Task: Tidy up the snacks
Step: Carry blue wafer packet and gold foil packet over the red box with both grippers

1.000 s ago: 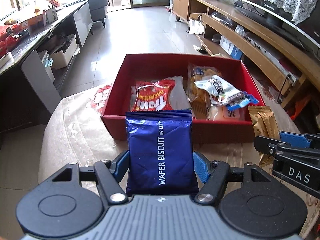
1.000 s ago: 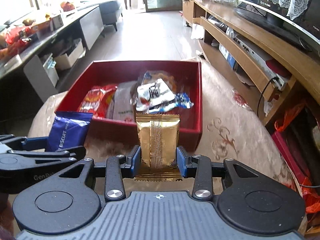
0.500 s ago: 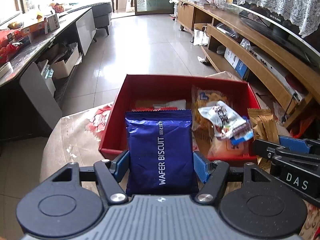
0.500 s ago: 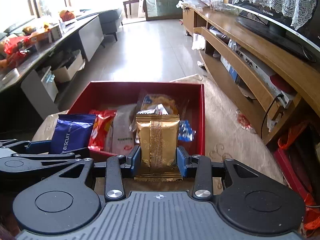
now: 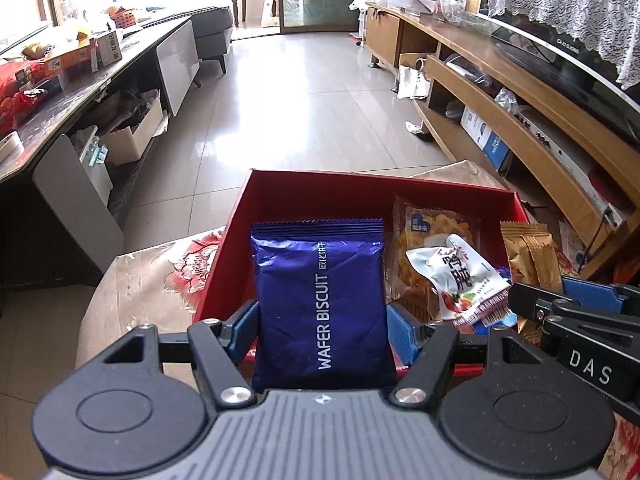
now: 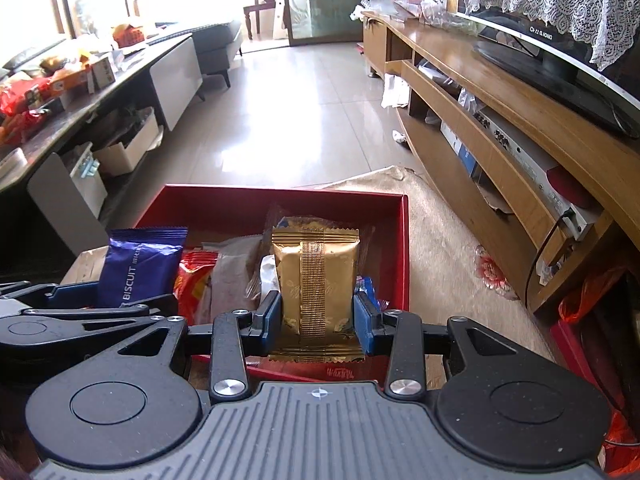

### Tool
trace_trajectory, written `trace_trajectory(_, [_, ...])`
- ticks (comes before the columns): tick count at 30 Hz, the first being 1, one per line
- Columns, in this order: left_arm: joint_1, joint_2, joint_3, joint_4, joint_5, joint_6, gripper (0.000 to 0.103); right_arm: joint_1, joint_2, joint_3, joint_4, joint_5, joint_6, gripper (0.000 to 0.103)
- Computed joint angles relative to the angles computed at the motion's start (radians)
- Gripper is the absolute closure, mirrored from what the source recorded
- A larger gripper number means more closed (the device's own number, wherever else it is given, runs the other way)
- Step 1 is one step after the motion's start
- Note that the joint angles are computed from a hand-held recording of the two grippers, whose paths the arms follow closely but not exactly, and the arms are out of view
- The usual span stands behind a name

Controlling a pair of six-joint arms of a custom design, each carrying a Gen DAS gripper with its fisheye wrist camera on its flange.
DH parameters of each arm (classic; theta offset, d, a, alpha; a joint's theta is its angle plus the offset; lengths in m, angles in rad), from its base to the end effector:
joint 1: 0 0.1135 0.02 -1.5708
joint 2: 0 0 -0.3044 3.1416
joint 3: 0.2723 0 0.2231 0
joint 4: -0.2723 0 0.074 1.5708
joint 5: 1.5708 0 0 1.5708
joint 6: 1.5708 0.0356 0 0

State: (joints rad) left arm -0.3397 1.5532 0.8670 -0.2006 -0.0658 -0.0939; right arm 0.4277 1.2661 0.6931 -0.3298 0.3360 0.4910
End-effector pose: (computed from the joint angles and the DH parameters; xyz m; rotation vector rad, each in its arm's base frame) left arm 0.2724 -0.0938 0.2432 0.2728 2.4429 -0.1092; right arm 0.1945 0.0758 0.2533 0.2173 2.3958 0.0044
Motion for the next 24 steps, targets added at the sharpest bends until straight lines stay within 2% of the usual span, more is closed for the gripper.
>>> trace_trajectory(24, [-0.022,0.154,0.076,0.033,-0.049,-0.029,0.039,-0.057,0.164,0.022,0.099,-0.04,-0.071,0.055])
